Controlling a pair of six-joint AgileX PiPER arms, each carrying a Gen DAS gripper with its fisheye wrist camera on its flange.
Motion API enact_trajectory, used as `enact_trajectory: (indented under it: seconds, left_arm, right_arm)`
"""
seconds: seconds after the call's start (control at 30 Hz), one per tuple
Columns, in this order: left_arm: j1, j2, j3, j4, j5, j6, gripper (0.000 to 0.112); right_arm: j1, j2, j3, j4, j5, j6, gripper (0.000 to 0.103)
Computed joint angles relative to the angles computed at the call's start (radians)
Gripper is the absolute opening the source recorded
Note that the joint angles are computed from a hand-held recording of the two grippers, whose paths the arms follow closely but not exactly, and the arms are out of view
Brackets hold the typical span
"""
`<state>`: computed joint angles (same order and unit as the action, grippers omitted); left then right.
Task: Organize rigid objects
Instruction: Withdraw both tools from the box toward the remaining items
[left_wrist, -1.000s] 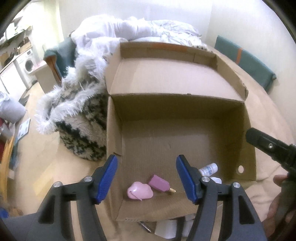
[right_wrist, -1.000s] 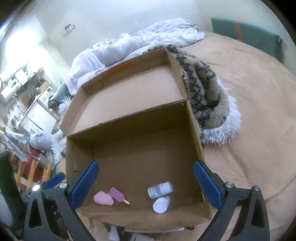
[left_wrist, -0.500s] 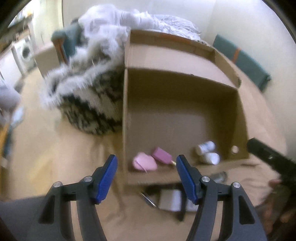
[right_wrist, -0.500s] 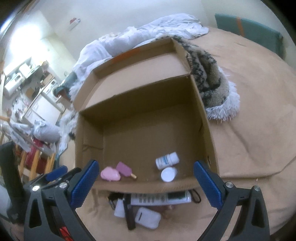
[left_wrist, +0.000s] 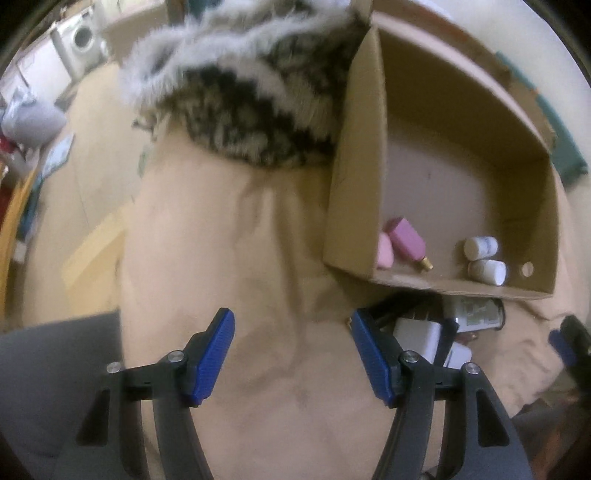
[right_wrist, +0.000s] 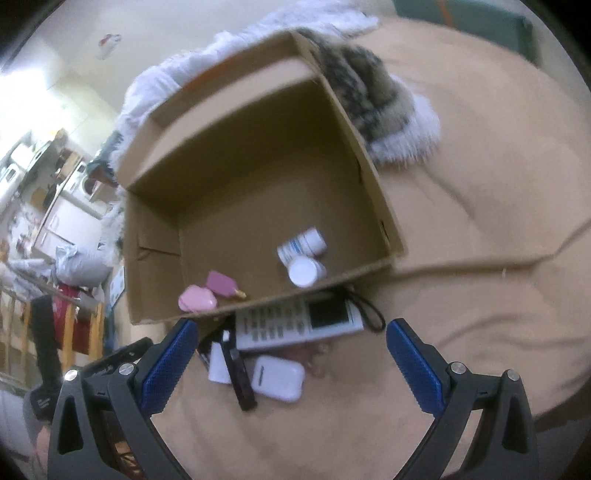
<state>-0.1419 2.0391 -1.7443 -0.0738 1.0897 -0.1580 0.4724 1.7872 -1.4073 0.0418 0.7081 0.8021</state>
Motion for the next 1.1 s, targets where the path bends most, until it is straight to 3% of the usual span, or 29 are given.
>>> enact_trajectory:
  seconds: [0.1,0.17,0.23,0.63,0.73,0.9,0.93,0.97,1.03,1.1]
  left_arm:
    - [-0.007,0.042,-0.023,-0.031,0.025,-0.005,0.059]
    - [-0.021,0.079,-0.051,-0.05,0.052,0.002,0.04]
    - [-0.036,0.116,-0.078,-0.076,0.085,0.012,0.033]
    - [-0.125,0.203,-0.154,-0.018,0.1,-0.047,0.032]
    - [-0.132,0.212,-0.168,0.005,0.103,-0.034,0.009]
    - [-0.095,0.206,-0.16,-0.046,0.084,-0.03,0.009]
    - [-0.092,0.197,-0.155,-0.041,0.078,-0.03,0.009]
    - [-0.086,0.185,-0.145,-0.043,0.071,-0.025,0.009]
    - [-0.077,0.162,-0.127,-0.042,0.059,-0.021,0.009]
    - [-0.073,0.141,-0.108,-0.037,0.047,-0.023,0.009]
  right_arm:
    - [-0.014,0.019,-0.003,0.034,0.016,-0.02,0.103]
    - [-0.022,0.029,-0.002,0.056,0.023,-0.029,0.103]
    - [-0.035,0.034,0.008,0.099,0.014,-0.054,0.103]
    - [-0.036,0.068,-0.032,0.188,0.031,-0.149,0.103]
    - [-0.035,0.079,-0.038,0.22,0.032,-0.178,0.103]
    - [-0.06,0.129,-0.048,0.468,0.032,-0.4,0.103]
    - [-0.067,0.144,-0.049,0.548,0.033,-0.472,0.093]
    - [-0.071,0.158,-0.053,0.606,0.04,-0.523,0.074]
    - [-0.069,0.195,-0.083,0.659,0.07,-0.572,0.054]
    - [-0.052,0.231,-0.129,0.644,0.101,-0.564,0.045]
